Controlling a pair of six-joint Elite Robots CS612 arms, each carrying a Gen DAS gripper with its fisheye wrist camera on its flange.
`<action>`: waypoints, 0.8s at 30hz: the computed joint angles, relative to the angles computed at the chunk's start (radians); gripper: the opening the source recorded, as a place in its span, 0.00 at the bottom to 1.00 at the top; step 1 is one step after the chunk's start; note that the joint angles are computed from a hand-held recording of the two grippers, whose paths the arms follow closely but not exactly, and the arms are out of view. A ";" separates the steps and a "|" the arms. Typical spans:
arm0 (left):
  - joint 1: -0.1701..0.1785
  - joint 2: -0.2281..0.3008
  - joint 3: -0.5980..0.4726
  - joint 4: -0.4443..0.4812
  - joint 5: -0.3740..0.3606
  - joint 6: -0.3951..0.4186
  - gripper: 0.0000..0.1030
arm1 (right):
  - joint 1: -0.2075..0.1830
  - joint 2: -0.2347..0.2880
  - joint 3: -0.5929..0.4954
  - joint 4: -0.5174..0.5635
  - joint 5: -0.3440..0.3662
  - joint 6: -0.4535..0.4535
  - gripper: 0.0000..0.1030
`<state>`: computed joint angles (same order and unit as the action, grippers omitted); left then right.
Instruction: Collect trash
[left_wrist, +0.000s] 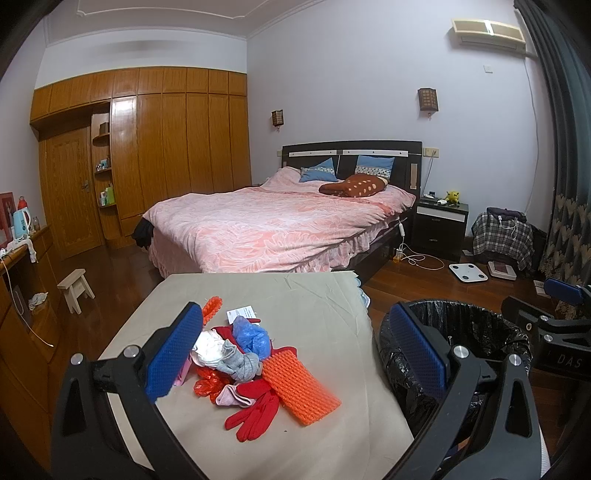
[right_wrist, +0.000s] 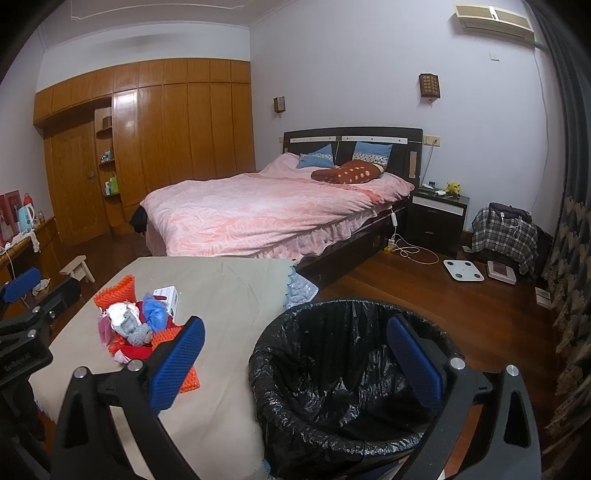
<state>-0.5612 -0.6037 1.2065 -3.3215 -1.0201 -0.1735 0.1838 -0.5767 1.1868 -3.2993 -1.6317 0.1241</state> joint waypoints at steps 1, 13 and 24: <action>0.000 0.000 0.000 0.000 0.000 0.000 0.95 | 0.000 0.000 0.000 -0.001 -0.001 0.000 0.94; 0.000 -0.001 -0.001 0.005 0.001 0.000 0.95 | 0.001 0.000 -0.001 -0.001 0.000 -0.002 0.94; 0.002 0.002 -0.004 0.008 0.002 -0.002 0.95 | 0.000 -0.003 0.002 0.003 0.003 -0.004 0.94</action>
